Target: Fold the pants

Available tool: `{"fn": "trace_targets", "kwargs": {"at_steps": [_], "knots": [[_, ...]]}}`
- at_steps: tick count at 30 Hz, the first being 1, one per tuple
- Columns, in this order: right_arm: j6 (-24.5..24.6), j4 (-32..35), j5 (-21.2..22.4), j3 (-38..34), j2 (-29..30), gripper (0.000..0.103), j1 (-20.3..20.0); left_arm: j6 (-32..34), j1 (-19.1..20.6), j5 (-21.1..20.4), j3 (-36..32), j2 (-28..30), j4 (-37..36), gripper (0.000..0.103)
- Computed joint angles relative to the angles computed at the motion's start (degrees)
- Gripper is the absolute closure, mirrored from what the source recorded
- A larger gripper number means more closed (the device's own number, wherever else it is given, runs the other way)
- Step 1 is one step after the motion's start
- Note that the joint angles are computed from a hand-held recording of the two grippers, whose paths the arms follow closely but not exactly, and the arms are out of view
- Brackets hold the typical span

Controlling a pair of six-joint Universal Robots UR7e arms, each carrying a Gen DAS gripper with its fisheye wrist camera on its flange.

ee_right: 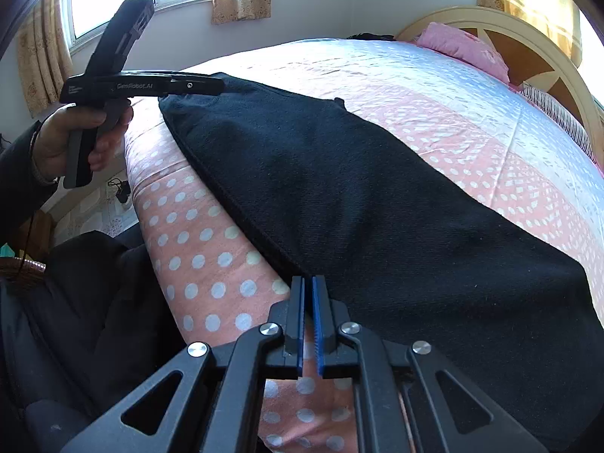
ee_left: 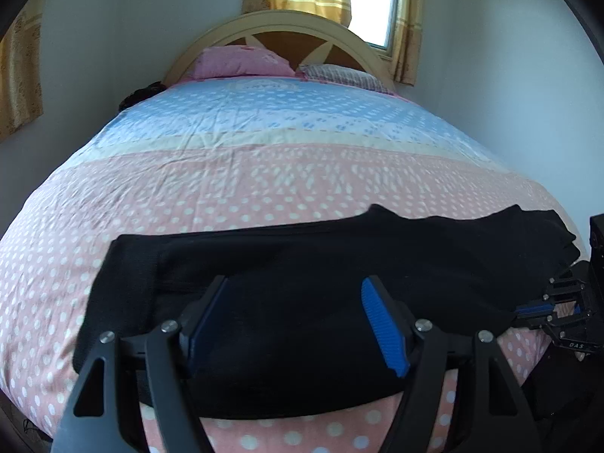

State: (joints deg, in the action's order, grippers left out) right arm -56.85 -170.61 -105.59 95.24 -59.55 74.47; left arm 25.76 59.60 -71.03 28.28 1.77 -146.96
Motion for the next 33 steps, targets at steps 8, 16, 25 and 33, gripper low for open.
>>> {"fn": "trace_targets", "kwargs": {"at_steps": [8,16,25,33], "knots": [[6.04,-2.67,1.38,4.42,-7.48,0.047,-2.95,3.49,-3.06,-3.46,-0.26,1.85,3.5,0.024],[21.8,-14.04,5.66,10.16,-18.76,0.047,-11.92,9.03,-7.66,-10.41,-7.69,7.45,13.57,0.024],[40.75,-23.66,6.49,11.75,-23.87,0.047,-20.33,14.54,-12.25,-15.59,-16.2,14.36,22.15,0.048],[44.45,-23.14,9.22,12.28,-25.8,0.047,-25.01,18.1,-13.31,-10.59,-9.95,12.94,20.7,0.059]]}}
